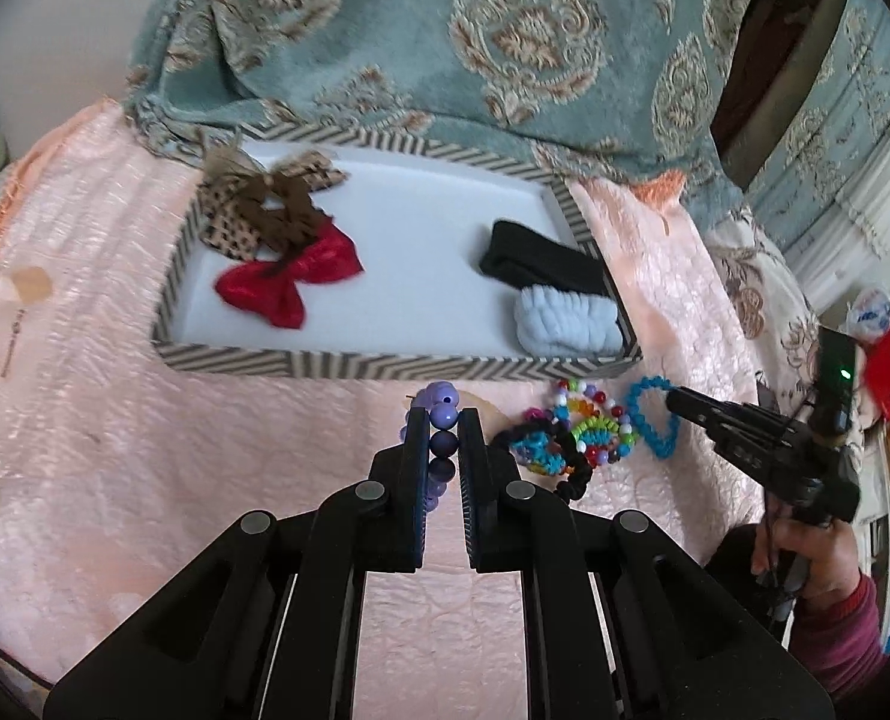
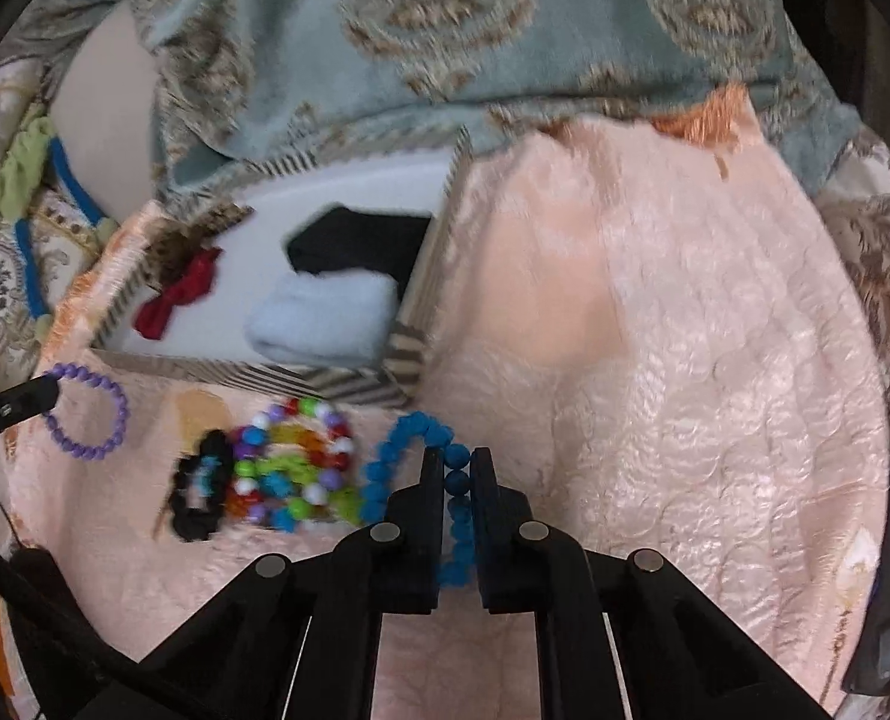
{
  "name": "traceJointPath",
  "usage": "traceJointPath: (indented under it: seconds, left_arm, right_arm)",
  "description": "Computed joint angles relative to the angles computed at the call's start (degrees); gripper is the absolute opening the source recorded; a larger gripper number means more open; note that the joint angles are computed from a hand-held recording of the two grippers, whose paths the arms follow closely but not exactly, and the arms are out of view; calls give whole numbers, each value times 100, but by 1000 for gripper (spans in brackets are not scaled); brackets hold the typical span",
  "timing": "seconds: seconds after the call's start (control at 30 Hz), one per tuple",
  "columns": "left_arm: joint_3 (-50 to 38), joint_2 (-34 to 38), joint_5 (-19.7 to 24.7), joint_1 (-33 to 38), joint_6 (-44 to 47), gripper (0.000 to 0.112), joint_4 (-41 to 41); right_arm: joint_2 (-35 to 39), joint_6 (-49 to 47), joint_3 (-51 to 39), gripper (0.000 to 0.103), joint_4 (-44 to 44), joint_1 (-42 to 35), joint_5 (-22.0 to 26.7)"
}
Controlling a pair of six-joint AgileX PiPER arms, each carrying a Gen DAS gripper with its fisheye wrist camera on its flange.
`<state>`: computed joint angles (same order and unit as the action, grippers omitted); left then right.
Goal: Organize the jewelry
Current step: 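Grasp the purple bracelet with the left tool while the right grasps the blue bracelet, then carry the purple bracelet into the tray and open the left tool while the right releases the blue bracelet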
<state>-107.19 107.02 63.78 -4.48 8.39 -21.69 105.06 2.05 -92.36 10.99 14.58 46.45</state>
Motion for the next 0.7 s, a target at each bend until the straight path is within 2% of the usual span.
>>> traceJointPath:
  seconds: [0.3, 0.7]
  left_arm:
    - [-450, 6, 127, 163, -222, 8, 127]
    - [-1647, 648, 413, -41, -664, 8, 818]
  right_arm:
    - [-431, -204, -368, 8, 107, 171, 142]
    - [298, -171, -1986, 8, -103, 481, 673]
